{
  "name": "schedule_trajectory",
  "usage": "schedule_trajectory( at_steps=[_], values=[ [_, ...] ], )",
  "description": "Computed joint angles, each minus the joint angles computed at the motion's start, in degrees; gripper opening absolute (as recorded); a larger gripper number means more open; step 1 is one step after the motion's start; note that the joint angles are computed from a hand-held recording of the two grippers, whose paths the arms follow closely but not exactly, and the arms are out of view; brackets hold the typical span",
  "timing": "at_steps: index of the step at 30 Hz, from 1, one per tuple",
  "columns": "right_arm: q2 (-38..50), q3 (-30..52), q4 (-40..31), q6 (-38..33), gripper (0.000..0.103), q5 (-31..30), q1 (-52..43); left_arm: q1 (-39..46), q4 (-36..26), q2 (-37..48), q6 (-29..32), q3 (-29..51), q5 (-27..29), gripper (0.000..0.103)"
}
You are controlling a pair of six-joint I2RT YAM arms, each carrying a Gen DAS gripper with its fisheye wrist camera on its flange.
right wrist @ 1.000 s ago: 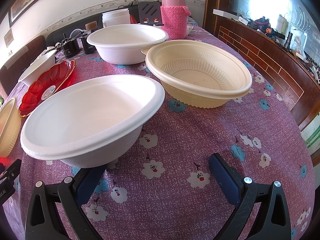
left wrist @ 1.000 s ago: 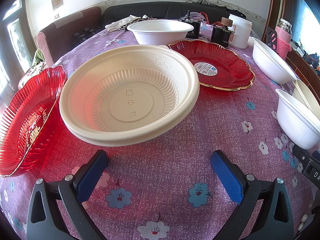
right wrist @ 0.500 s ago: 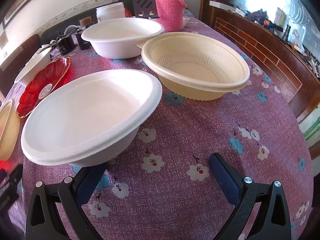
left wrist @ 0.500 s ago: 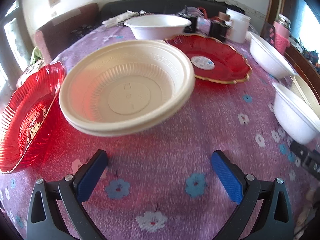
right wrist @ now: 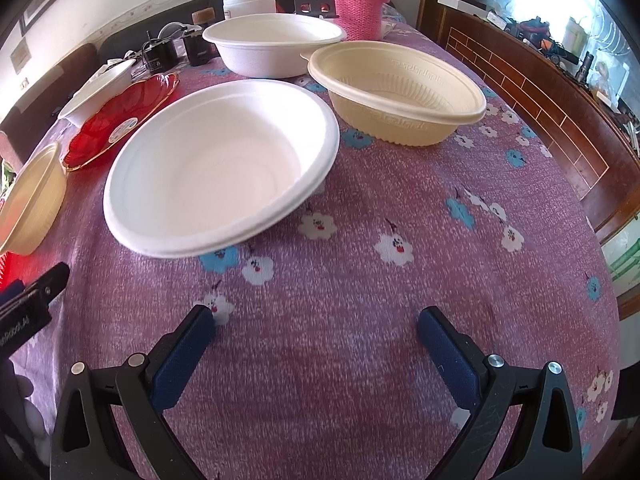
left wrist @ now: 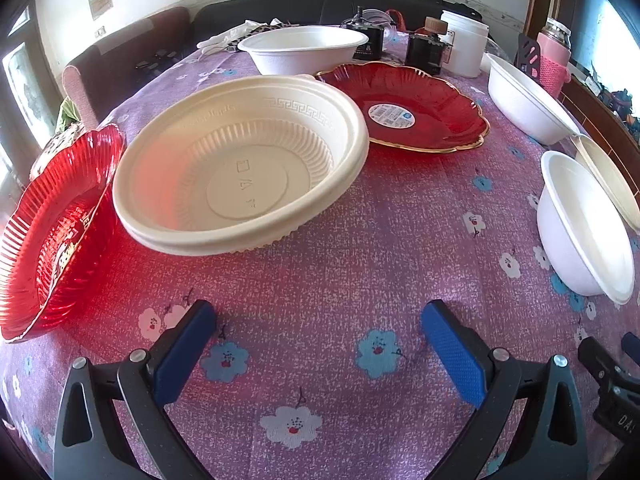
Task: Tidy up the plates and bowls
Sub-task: 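Move both tools over the table toward the red gold-rimmed plate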
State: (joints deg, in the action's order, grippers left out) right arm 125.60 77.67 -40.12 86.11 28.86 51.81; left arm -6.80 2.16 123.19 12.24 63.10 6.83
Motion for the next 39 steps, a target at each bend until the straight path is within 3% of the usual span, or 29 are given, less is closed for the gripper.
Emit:
schedule_trajectory(
  at_steps=[9, 14, 19, 21, 25, 27, 30, 35, 39],
  values=[
    [0.5, 0.6, -0.5, 1.3, 0.102, 1.1, 0.2, 4.2, 0.0, -3.4, 2.2, -3.3, 6.8, 0.103],
    [0.0, -0.1, -0.1, 1.5, 0.102, 1.5, 0.3, 6.8, 10.5, -9.7, 1.0, -11.2, 9.7, 0.103],
    [0.0, -0.2, 0.0, 1.5, 0.102, 1.7, 0.3, 7.8, 23.2, -16.4, 0.4, -19.9, 8.5, 0.103],
    [0.0, -0.3, 0.1, 1.4, 0.102, 1.6, 0.3, 8.2, 24.5, -19.0, 1.0, -21.3, 8.6, 0.103],
    [-0.5, -0.7, 0.7, 1.2, 0.101, 1.6, 0.3, 10.3, 17.1, -23.5, 2.5, -20.1, 12.7, 0.103],
    [-1.7, -1.6, 0.5, 2.8, 0.092, 2.8, 1.6, 13.2, 11.4, -27.0, 3.3, -18.7, 17.0, 0.103],
    [-4.0, -0.6, -4.9, 7.6, 0.091, 7.3, 5.7, 19.7, 3.1, -33.1, 5.1, -15.4, 25.9, 0.103],
    [-7.9, 12.0, -26.3, 14.3, 0.091, 22.5, 13.9, 29.8, -18.9, -38.1, 10.0, 0.6, 41.4, 0.103],
    [-7.5, 30.6, -45.6, 16.1, 0.091, 35.9, 17.2, 34.3, -25.5, -40.3, 9.6, 12.2, 46.0, 0.103]
  ],
)
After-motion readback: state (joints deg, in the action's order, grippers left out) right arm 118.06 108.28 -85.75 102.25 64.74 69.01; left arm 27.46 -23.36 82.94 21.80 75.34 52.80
